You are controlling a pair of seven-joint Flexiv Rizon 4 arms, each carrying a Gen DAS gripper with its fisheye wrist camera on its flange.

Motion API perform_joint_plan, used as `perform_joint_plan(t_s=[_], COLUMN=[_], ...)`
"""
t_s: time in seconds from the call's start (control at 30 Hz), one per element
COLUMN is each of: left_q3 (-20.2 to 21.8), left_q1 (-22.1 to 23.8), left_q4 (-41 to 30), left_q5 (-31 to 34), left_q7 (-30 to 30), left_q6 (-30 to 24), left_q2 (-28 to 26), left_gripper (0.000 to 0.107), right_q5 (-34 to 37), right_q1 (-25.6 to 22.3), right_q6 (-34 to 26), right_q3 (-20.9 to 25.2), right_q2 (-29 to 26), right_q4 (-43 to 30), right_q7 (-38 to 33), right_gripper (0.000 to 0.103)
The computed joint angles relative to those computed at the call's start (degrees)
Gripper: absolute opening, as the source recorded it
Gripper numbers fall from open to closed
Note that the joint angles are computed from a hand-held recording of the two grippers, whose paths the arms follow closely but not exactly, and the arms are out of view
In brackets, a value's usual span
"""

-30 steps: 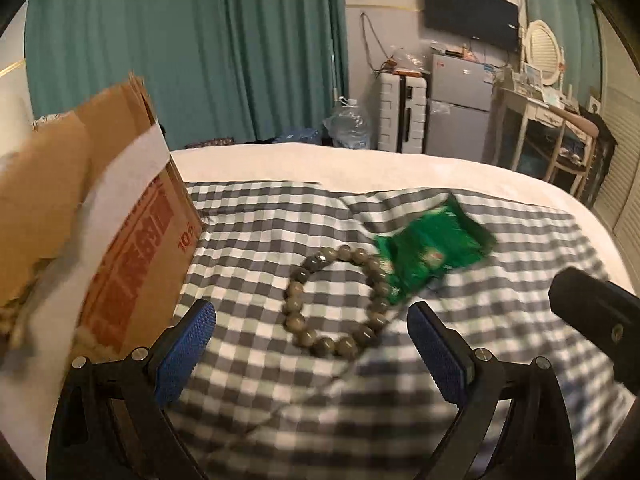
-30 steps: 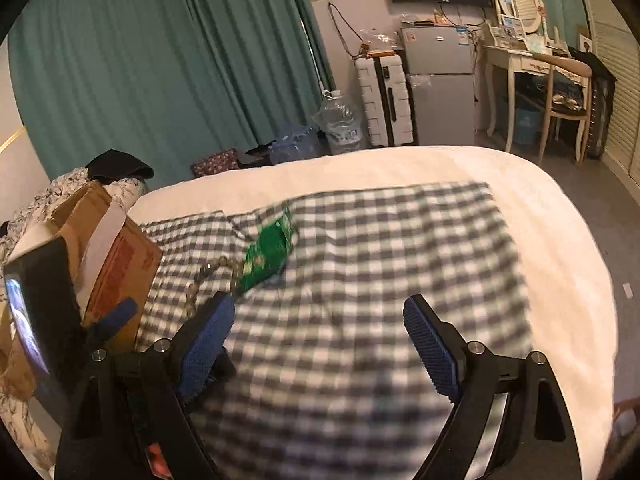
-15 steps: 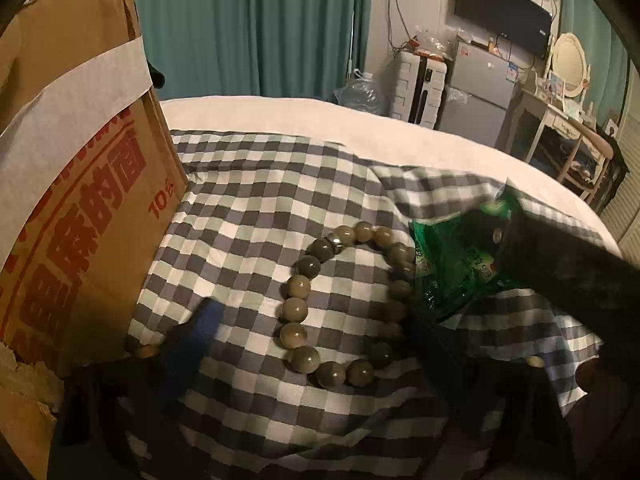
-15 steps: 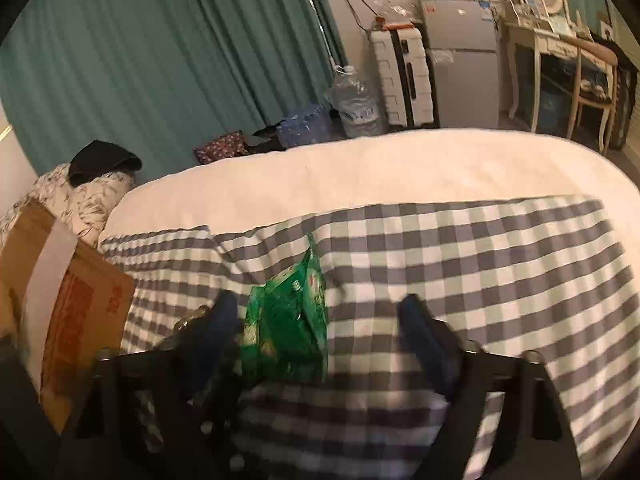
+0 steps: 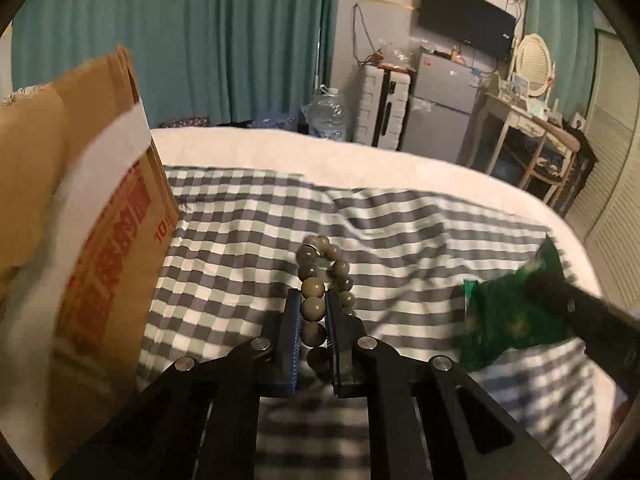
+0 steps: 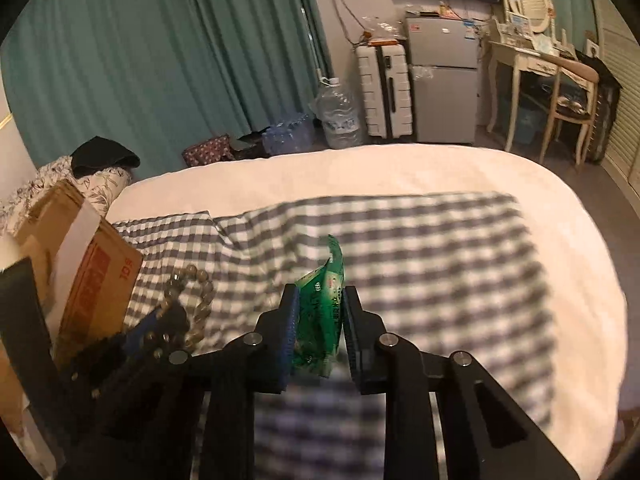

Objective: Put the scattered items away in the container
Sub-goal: 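Grasp the bead bracelet with the left gripper while the right grasps the green packet, then carry the bracelet into the box with the left gripper while the right drops the green packet in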

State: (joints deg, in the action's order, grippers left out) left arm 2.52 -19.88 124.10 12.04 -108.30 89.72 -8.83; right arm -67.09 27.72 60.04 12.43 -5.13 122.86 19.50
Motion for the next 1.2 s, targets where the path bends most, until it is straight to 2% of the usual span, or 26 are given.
perform_joint_plan(t_s=[0.1, 0.17, 0.27, 0.37, 0.43, 0.67, 0.9, 0.93, 1.0, 1.07, 1.2], left_q3=[-2.5, -3.8, -5.3, -4.8, -4.5, -3.1, -3.0, -3.1, -3.2, -4.4, -7.3], left_q1=[1.1, 1.7, 2.1, 0.5, 0.2, -0.1, 0.2, 0.1, -0.1, 1.0, 4.0], left_q4=[1.8, 2.9, 5.4, 8.3, 9.8, 12.5, 13.9, 14.0, 14.2, 13.9, 12.3], left_q5=[-2.9, -4.6, -10.8, -19.1, -20.8, -25.1, -26.9, -27.1, -27.6, -26.4, -21.8], left_q7=[3.5, 5.7, 11.0, 18.1, 20.7, 26.2, 28.1, 28.3, 28.9, 27.9, 23.3], left_q6=[-1.6, -3.5, -5.2, -5.3, -5.2, -9.3, -9.0, -8.8, -8.5, -8.1, -7.6], left_q2=[3.7, 6.7, 11.4, 16.0, 18.8, 25.1, 25.5, 25.1, 24.1, 22.7, 19.5], left_gripper=[0.011, 0.011, 0.011, 0.011, 0.011, 0.011, 0.011, 0.011, 0.011, 0.011, 0.011], right_q5=[3.9, 7.6, 10.9, 12.6, 13.7, 15.9, 16.6, 16.6, 15.8, 14.9, 14.1], right_q1=[0.7, 1.9, 3.6, 5.4, 6.8, 9.3, 11.1, 11.3, 11.2, 11.0, 9.5], right_q6=[-2.8, -6.8, -12.2, -17.2, -20.6, -27.2, -31.2, -31.0, -30.1, -29.5, -25.6], right_q3=[2.2, 4.2, 6.8, 8.9, 10.2, 13.2, 13.3, 13.1, 12.6, 12.1, 10.4], right_q2=[3.6, 5.9, 8.4, 9.8, 10.7, 13.0, 10.8, 10.6, 10.4, 10.2, 9.6], right_q4=[1.7, 1.6, 0.5, -1.8, -3.3, -5.2, -7.0, -6.9, -6.0, -5.0, -1.9], right_q7=[-1.5, -4.5, -7.4, -9.7, -11.1, -10.9, -10.1, -9.9, -8.7, -7.4, -5.6], right_gripper=[0.019, 0.019, 0.019, 0.018, 0.012, 0.013, 0.035, 0.038, 0.053, 0.061, 0.067])
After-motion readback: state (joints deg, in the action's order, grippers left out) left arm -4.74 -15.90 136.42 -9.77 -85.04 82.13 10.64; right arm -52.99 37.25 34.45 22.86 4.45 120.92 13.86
